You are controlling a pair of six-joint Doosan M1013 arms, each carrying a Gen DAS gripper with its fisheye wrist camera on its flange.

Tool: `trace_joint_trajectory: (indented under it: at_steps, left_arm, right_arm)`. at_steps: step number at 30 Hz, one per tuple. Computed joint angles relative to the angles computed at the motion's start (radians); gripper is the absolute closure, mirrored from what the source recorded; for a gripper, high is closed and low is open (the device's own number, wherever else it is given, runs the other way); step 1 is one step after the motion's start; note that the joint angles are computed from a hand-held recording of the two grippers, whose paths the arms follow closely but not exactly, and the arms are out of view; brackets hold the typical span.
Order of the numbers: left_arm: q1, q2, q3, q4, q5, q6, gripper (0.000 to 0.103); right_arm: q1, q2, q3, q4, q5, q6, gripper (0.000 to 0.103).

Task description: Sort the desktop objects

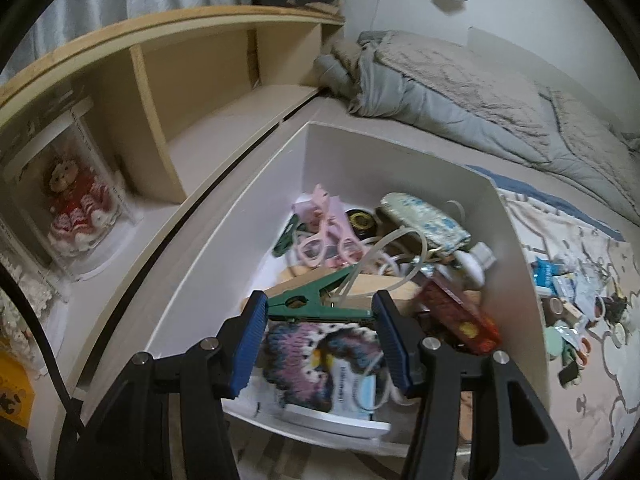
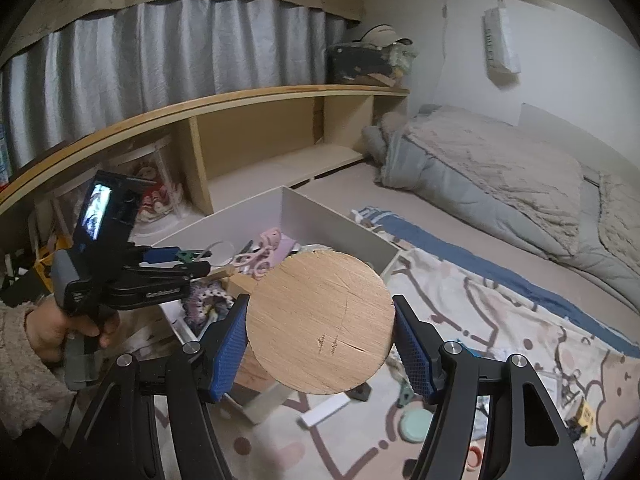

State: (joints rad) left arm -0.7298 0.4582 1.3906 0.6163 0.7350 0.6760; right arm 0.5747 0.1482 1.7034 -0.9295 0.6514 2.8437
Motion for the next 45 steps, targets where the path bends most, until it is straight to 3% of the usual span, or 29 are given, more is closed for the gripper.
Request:
trace_joint_trajectory:
  at_steps: [8, 11, 21, 29, 32, 37, 42, 45]
  left_arm:
    - [0.006, 0.018, -0.015, -0.014, 0.030, 0.038, 0.048]
    - [-0.001, 0.028, -0.020, 0.007, 0.049, 0.062, 0.034]
    - [0.006, 0.028, -0.022, -0.012, 0.025, 0.136, 0.033]
    - [0.006, 0.008, -0.002, -0.039, -0.051, 0.179, 0.033]
    - [0.007, -0.009, 0.030, -0.005, -0.109, 0.136, 0.023]
    - [0.007, -0.022, 0.063, 0.015, -0.148, 0.139, 0.022]
    - [0.024, -0.028, 0.085, -0.075, -0.196, 0.182, 0.016]
    - [0.020, -0.032, 0.099, -0.028, -0.215, 0.153, 0.014]
  right_arm:
    - [-0.013, 0.041, -0.046, 0.066, -0.020, -0.089, 0.034]
    - [-0.024, 0.054, -0.058, 0.085, -0.030, -0.102, 0.034]
    - [-0.065, 0.099, -0.102, 0.152, -0.052, -0.146, 0.034]
    - [-0.101, 0.142, -0.156, 0.226, -0.071, -0.207, 0.034]
    - [-0.113, 0.162, -0.185, 0.252, -0.068, -0.233, 0.034]
    - [-0.134, 0.207, -0.249, 0.320, -0.054, -0.319, 0.034]
    - [-0.154, 0.262, -0.322, 0.444, -0.020, -0.420, 0.034]
    - [-0.166, 0.289, -0.350, 0.518, -0.020, -0.474, 0.034]
